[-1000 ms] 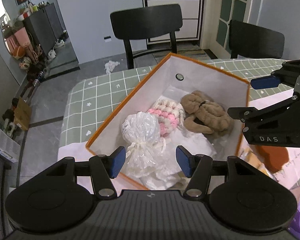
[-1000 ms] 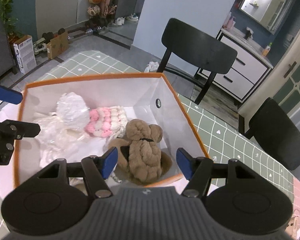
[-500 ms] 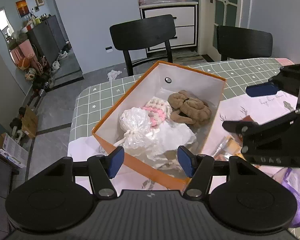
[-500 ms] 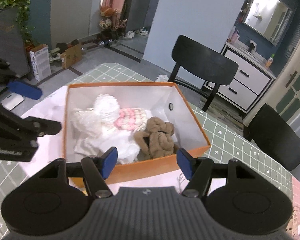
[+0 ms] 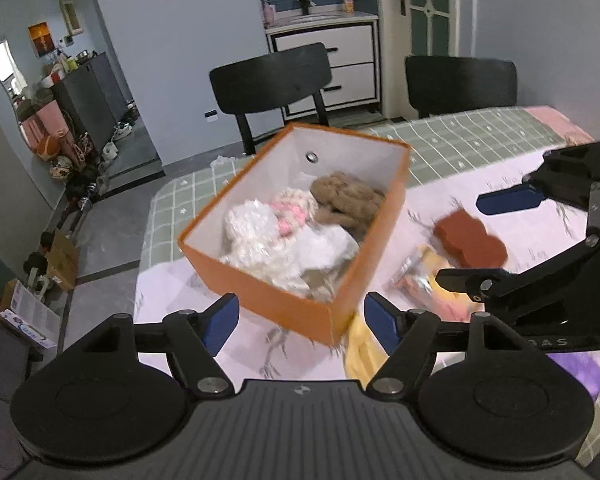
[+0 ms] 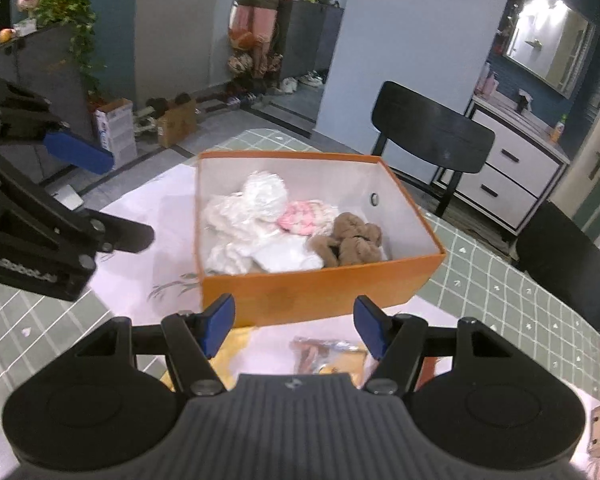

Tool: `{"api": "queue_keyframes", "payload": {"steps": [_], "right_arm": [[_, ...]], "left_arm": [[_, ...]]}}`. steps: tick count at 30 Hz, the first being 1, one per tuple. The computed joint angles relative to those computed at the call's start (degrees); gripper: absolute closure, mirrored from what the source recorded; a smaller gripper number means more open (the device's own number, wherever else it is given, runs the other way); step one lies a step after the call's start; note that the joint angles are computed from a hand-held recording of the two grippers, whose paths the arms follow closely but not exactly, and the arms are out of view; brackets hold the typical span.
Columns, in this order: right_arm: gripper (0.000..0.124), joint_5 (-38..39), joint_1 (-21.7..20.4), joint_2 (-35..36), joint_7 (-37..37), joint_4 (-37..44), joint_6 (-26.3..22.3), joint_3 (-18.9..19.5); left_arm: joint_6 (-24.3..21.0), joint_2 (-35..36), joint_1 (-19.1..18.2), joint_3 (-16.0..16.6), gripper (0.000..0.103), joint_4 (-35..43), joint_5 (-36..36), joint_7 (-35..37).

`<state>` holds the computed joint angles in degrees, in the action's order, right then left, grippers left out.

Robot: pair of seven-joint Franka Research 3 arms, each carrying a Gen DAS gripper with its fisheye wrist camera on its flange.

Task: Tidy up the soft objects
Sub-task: 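Withdraw both grippers from the box back toward the table, then grasp the yellow cloth with the left gripper while the right gripper grasps the brown sponge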

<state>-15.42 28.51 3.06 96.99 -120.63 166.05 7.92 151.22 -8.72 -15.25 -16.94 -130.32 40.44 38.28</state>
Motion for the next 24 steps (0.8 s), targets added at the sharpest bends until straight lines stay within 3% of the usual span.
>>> {"api": "queue_keyframes", "payload": {"steps": [8,11,15,20,24], "right_arm": [[0.058,19.57,1.08,-5.87,-17.13,-13.99,6.76,2.73],[0.058,28.35,3.82,-8.15,-26.15,-19.59,8.45,2.21],[0.058,46.89,10.57,-11.42,-42.34,-25.20,6.36,-1.46],[0.058,56.84,12.91,-17.13,-50.00,-33.40,6.80,-2.28],[0.058,58.40,12.66,-23.45,-52.48,-39.44,2.41,-4.49]], "left_arm": [[7.53,-0.40,-0.62,-1.17,0.018,-8.84,1.49,-5.06],[9.81,-0.20,-0.83,-1.91,0.018,-11.90,3.04,-7.97],[13.17,0.76,-0.65,-2.91,0.018,-14.40,7.37,-14.37],[18.97,2.17,1.03,-4.02,0.018,-16.38,18.70,-28.06],[19.15,5.22,0.82,-3.52,0.018,-14.34,30.85,-41.88]]}}
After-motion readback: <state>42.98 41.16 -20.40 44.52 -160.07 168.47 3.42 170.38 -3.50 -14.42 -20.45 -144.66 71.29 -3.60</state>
